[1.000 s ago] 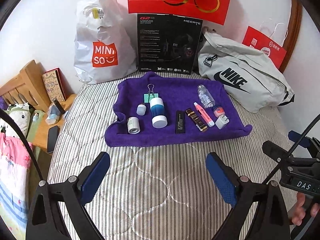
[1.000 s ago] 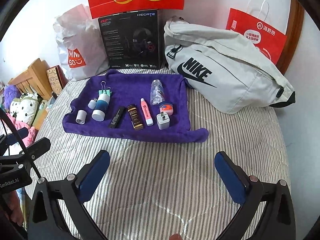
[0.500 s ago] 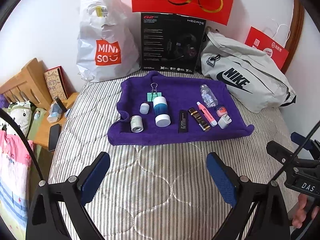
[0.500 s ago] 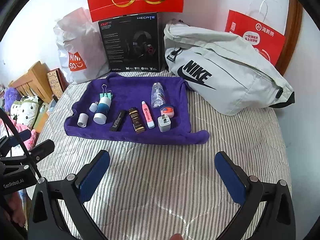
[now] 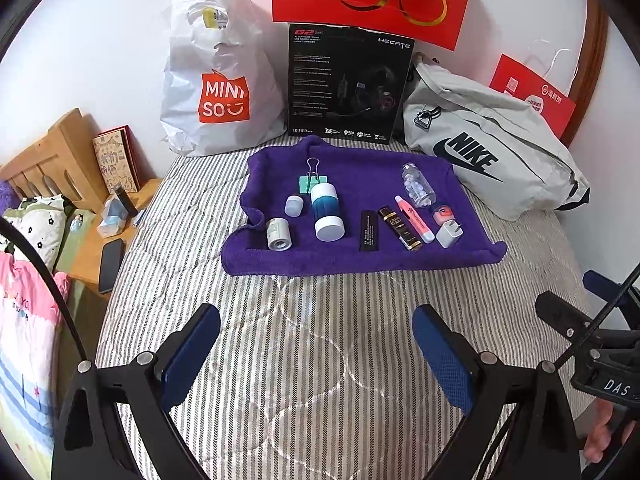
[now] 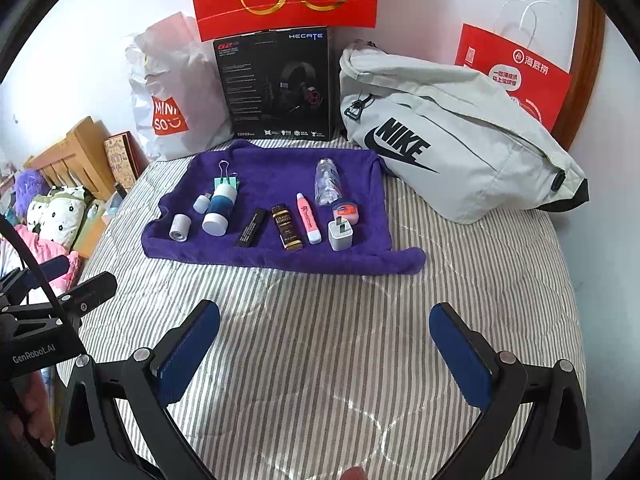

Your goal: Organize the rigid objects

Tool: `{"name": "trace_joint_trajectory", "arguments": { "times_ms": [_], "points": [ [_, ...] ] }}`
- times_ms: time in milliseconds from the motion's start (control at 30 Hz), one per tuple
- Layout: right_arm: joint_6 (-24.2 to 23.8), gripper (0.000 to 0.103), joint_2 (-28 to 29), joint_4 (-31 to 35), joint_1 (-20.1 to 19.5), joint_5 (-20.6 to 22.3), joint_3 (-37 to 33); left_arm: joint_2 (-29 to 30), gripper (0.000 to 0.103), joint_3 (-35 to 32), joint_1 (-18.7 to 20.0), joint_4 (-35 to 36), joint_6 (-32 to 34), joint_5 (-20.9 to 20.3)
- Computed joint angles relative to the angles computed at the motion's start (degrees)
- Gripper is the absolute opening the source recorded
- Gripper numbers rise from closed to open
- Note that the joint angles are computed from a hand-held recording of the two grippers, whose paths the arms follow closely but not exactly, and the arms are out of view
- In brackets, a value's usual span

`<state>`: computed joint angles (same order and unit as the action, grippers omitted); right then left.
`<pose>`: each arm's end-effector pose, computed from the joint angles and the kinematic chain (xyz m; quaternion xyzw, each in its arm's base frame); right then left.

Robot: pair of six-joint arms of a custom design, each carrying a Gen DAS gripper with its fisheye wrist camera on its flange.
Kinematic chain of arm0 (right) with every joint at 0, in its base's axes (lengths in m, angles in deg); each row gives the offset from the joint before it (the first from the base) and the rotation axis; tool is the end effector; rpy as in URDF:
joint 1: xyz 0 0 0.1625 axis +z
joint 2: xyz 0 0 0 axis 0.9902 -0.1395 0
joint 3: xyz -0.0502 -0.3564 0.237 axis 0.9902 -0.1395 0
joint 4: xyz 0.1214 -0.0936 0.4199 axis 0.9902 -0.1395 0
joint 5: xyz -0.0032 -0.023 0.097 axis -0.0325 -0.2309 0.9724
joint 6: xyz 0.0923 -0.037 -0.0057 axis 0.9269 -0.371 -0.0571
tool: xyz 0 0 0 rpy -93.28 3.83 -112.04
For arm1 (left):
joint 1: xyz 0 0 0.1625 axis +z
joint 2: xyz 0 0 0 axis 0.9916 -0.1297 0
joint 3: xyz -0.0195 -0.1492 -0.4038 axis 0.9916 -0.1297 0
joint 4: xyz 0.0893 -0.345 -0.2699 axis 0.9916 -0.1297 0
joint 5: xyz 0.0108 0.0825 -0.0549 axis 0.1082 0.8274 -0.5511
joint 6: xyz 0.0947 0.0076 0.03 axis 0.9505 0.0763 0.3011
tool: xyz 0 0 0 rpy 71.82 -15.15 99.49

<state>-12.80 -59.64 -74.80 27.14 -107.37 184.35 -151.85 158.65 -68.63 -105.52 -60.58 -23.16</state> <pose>0.2099 -0.3576 0.2603 0.2708 -0.8987 0.2146 0.2701 -0.3093 -0.2874 0.1618 -0.0159 0.8569 -0.3397 0.3874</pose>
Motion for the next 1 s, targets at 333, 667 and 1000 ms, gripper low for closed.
{"name": "trace_joint_trajectory", "arguments": {
  "times_ms": [333, 667, 1000],
  "points": [
    [-0.5, 0.103, -0.7, -0.2, -0.5, -0.2, 0.8, 0.5, 0.098, -0.4, -0.4, 0.5, -0.1, -0.4],
    [-0.7, 0.103, -1.7, -0.3, -0.4, -0.1, 1.3, 0.8, 0.098, -0.9, -1.1, 2.0, -1.2, -0.3],
    [-1.3, 0.103, -3.0, -0.1, -0.4, 0.0, 1.8, 1.4, 0.098, -1.5, -1.7, 2.6, -1.2, -0.7]
  ]
}}
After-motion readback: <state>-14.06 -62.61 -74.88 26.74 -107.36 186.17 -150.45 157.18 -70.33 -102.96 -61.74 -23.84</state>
